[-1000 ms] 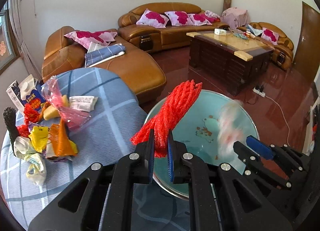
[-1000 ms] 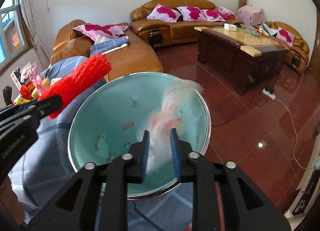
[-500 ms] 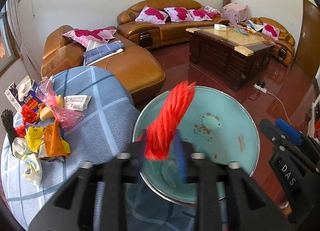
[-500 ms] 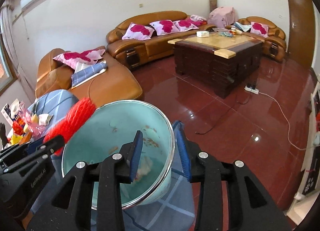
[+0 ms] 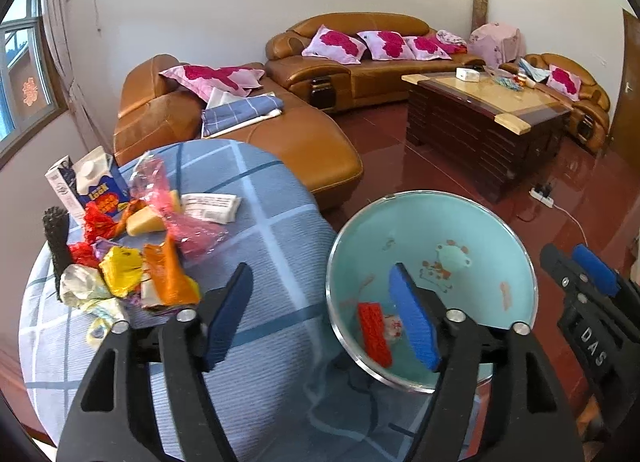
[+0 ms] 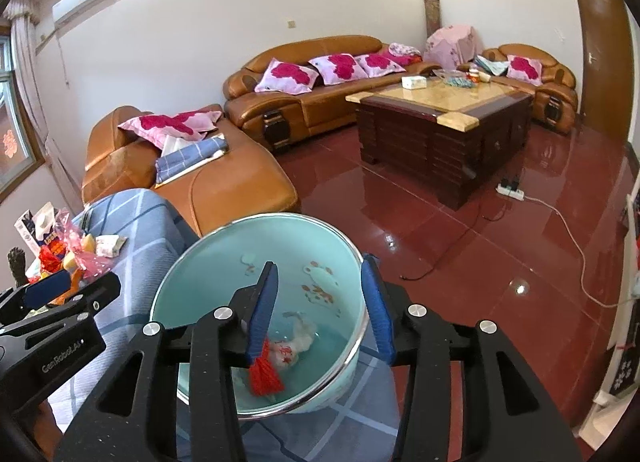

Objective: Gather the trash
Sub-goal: 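Carry the red net and clear bag over the teal bucket and release both, then grasp the black rope with the left gripper while the right grasps the orange snack bag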

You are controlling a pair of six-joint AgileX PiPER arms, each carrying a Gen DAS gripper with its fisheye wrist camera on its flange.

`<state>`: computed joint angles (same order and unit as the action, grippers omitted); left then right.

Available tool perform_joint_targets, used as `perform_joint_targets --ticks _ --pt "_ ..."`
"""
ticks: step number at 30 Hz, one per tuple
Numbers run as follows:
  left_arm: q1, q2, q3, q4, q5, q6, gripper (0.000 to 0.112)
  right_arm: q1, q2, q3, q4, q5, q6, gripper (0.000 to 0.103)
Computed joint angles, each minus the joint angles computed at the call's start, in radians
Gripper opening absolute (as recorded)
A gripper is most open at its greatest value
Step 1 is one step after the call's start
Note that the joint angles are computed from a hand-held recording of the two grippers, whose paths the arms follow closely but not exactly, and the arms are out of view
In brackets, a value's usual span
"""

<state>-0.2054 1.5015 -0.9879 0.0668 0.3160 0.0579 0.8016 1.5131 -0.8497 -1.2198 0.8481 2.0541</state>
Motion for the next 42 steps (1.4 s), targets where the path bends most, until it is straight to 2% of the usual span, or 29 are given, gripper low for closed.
perform_joint_targets --ticks 5,10,13,17,24,27,30,35,39,42 --pt "0.097 -0.043 0.070 -0.127 -0.032 0.181 0.073 0.037 0.022 -0.030 -0.005 0.008 -0.018 0.046" --pt "0.248 -0.066 0.125 -0.357 -0.043 0.469 0.073 0.067 0.080 -0.103 0.008 -0.013 -0.072 0.046" --pt "0.366 -0.052 0.121 -0.533 -0.012 0.680 0.073 0.093 0.124 -0.169 0.015 -0.009 -0.115 0.046" --pt "0.503 -0.028 0.105 -0.680 0.012 0.853 0.073 0.119 0.202 -0.289 0.051 -0.028 -0.214 0.046" --pt "0.696 0.046 0.038 -0.820 0.046 1.037 0.073 0.126 0.338 -0.515 0.136 -0.101 -0.403 0.046" --pt "0.763 0.092 -0.009 -0.845 0.067 1.068 0.073 0.111 0.385 -0.598 0.200 -0.160 -0.491 0.046" --pt "0.813 0.142 -0.071 -0.841 0.082 1.058 0.073 0.078 0.449 -0.710 0.332 -0.221 -0.616 0.046" --pt "0.848 0.226 -0.192 -0.805 0.087 1.007 0.073 0.047 0.548 -0.876 0.490 -0.231 -0.806 0.046" --pt "0.842 0.300 -0.298 -0.735 0.089 0.930 0.073 0.021 0.644 -1.011 0.638 -0.202 -0.939 0.046" --pt "0.834 0.358 -0.388 -0.698 0.104 0.890 0.073 0.006 0.684 -1.058 0.701 -0.181 -0.986 0.045"
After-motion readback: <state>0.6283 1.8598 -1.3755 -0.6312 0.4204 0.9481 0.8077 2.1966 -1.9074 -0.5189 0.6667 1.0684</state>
